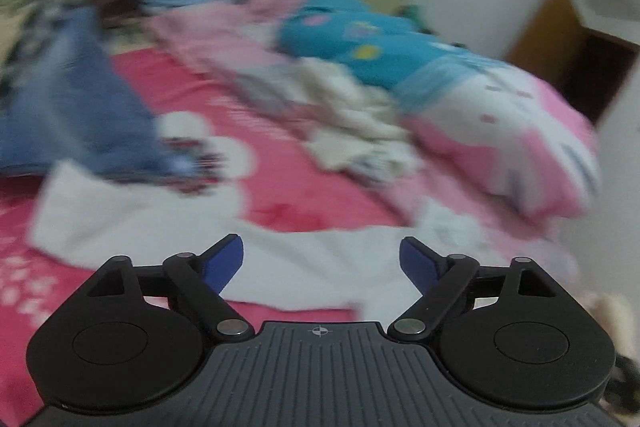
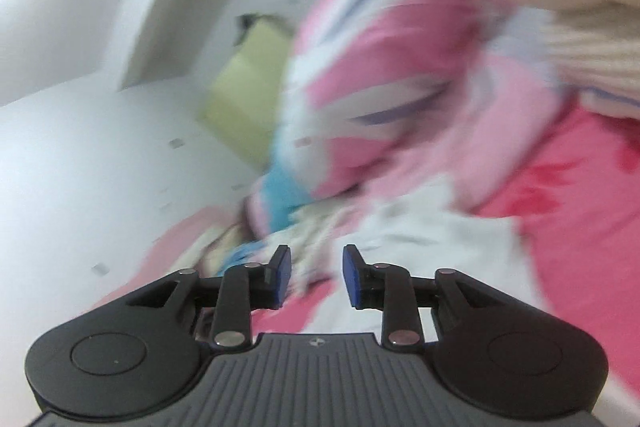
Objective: Fold clothes
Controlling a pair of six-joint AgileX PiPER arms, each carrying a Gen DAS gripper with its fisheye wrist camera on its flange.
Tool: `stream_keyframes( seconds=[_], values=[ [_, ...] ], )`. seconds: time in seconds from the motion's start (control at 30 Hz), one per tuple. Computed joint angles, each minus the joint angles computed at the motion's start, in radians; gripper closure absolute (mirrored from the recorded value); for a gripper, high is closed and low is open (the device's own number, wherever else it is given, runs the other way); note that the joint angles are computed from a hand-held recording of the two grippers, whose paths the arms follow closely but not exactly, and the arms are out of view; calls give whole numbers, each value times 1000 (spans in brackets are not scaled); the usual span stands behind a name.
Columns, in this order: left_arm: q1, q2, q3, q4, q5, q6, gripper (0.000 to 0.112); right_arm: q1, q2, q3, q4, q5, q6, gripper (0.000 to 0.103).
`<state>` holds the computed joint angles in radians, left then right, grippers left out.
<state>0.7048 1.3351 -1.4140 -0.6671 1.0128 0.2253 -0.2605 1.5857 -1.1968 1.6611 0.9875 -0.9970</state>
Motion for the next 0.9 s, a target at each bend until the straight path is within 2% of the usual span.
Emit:
stream_keyframes(
  seconds=[0.13, 0.27, 0.4, 0.5, 0.6, 0.63, 0.67, 0.7, 0.73, 0.8, 0.9],
  values=[
    [148, 109, 7, 25, -5, 34, 25, 150, -54, -84, -134, 18, 192, 68],
    [214, 243, -1, 49, -30, 49, 25, 402, 34, -233, -223, -36, 354, 68],
    [227, 328, 10, 102, -127, 38, 25, 612, 166, -382, -297, -125, 407, 68],
    [240, 390, -3, 101, -164, 42, 25, 698, 237, -440, -307, -140, 419, 68],
    [263, 443, -19, 58, -162, 76, 25, 743, 253, -442, -351, -160, 453, 68],
    [267, 439, -4, 36, -182, 105, 27, 750, 254, -440, -370, -168, 469, 68],
    [270, 429, 18, 9, -208, 142, 39, 749, 247, -425, -378, -171, 475, 68],
    [267, 421, 31, 7, -229, 164, 58, 749, 244, -416, -387, -174, 485, 68],
    [261, 415, 39, 16, -244, 177, 69, 750, 242, -412, -396, -182, 498, 68],
    [257, 414, 43, 13, -250, 190, 99, 739, 224, -385, -406, -194, 511, 68],
    [250, 386, 78, -27, -286, 252, 108, 723, 191, -338, -397, -225, 509, 68]
  ],
)
